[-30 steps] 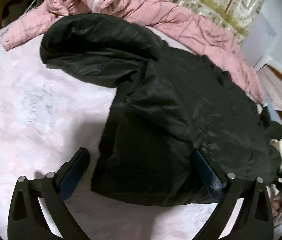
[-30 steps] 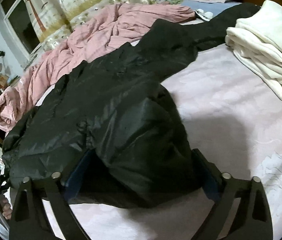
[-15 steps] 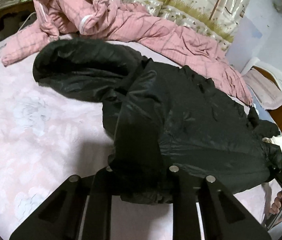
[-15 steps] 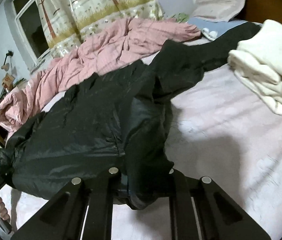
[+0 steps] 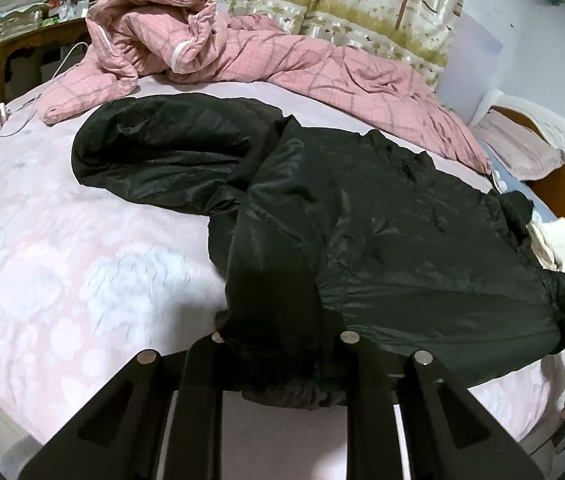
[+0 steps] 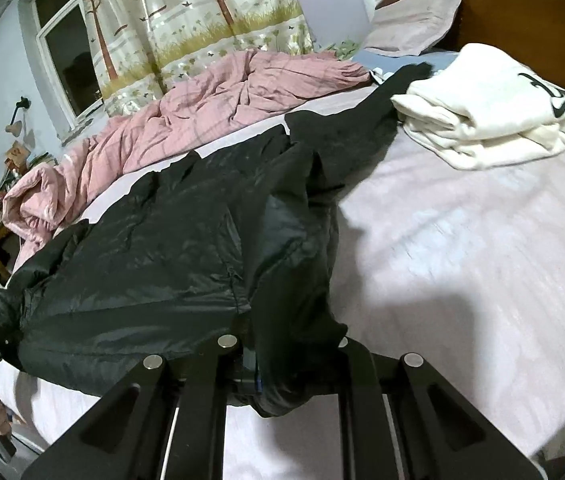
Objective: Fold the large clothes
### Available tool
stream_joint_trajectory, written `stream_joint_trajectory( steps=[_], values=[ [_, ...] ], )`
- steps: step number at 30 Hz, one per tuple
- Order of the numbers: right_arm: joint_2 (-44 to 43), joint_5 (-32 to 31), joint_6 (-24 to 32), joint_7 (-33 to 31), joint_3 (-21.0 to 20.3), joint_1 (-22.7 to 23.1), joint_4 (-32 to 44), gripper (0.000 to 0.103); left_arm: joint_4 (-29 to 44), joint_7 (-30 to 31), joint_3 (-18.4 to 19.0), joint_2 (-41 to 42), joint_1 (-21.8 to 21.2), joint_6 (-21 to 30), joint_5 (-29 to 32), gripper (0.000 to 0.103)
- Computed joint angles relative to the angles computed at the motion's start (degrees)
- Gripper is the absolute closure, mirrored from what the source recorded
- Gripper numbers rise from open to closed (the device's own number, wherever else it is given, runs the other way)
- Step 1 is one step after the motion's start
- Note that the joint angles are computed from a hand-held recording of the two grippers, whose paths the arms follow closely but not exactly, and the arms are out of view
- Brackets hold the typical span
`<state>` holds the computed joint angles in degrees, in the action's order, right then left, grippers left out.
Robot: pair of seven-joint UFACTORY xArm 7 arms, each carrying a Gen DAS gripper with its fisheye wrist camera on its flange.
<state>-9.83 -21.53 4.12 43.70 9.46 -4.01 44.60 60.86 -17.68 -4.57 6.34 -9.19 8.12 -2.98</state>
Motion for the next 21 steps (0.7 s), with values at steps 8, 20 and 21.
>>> stream_joint_trajectory(
  steps=[8,20,21],
  values=[
    [0.7,-5.6,1.9,3.9,2.0,-2.6,0.7,0.087,0.2,-9.1,3.7,0.6,-2.8,-1.6,12.4,0.080],
    [0.0,-33.5,10.2,29.1,4.6,-5.4,4.3,0.044,1.4,-48.7,13.4,-0.6,-8.3,-1.4,55.3,0.016],
    [-0.5,-36.5,10.7,32.2,4.6,-5.6,4.3,0.038,1.0,-49.5,13.1,-0.9,-7.3,-3.8,56.2,0.015]
  ],
)
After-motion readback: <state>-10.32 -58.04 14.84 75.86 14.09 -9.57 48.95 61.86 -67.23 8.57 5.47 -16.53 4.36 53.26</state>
